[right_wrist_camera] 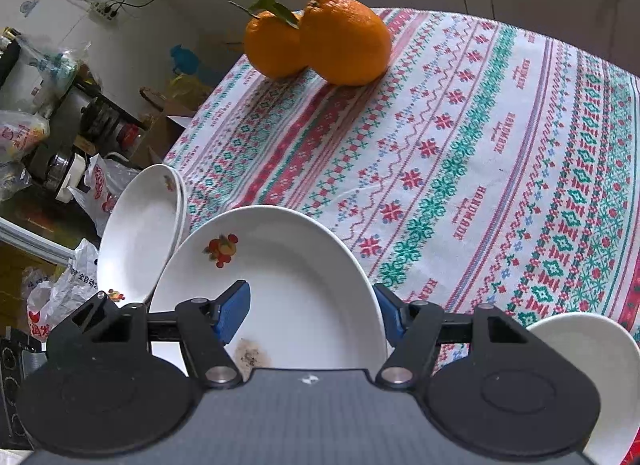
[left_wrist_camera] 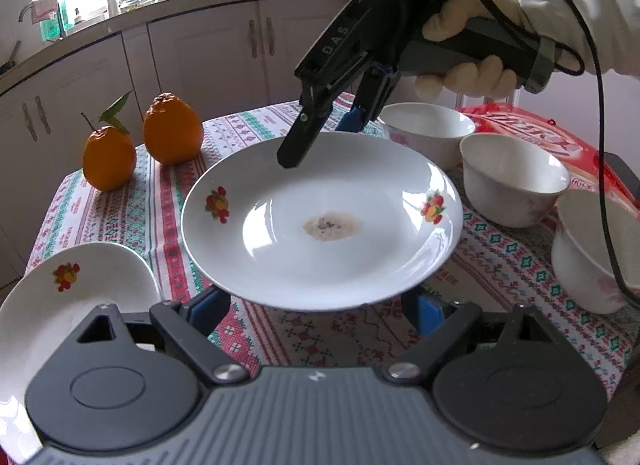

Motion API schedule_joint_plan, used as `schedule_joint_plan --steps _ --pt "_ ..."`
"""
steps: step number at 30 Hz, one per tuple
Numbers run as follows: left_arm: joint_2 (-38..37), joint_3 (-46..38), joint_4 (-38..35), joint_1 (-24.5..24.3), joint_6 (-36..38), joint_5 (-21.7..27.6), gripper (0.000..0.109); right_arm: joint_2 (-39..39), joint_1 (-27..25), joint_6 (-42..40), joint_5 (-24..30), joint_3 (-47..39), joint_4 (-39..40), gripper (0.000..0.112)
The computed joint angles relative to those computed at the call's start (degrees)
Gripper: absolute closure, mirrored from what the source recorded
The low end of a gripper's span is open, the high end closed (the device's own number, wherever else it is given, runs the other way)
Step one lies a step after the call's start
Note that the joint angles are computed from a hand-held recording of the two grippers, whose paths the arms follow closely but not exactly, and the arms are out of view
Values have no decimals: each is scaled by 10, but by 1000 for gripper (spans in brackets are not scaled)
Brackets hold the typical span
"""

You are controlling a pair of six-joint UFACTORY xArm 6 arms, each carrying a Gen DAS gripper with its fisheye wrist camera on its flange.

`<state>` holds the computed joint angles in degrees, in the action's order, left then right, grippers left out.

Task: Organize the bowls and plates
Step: 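Lift the stained plate with the right tool and carry it to the plate stack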

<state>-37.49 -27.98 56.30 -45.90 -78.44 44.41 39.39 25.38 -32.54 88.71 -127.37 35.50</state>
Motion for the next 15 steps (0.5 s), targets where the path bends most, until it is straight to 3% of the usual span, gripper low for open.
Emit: schedule_joint_plan --steps 15 --pt "-87 5 -3 -80 -20 140 17 -22 41 -13 -4 -9 2 40"
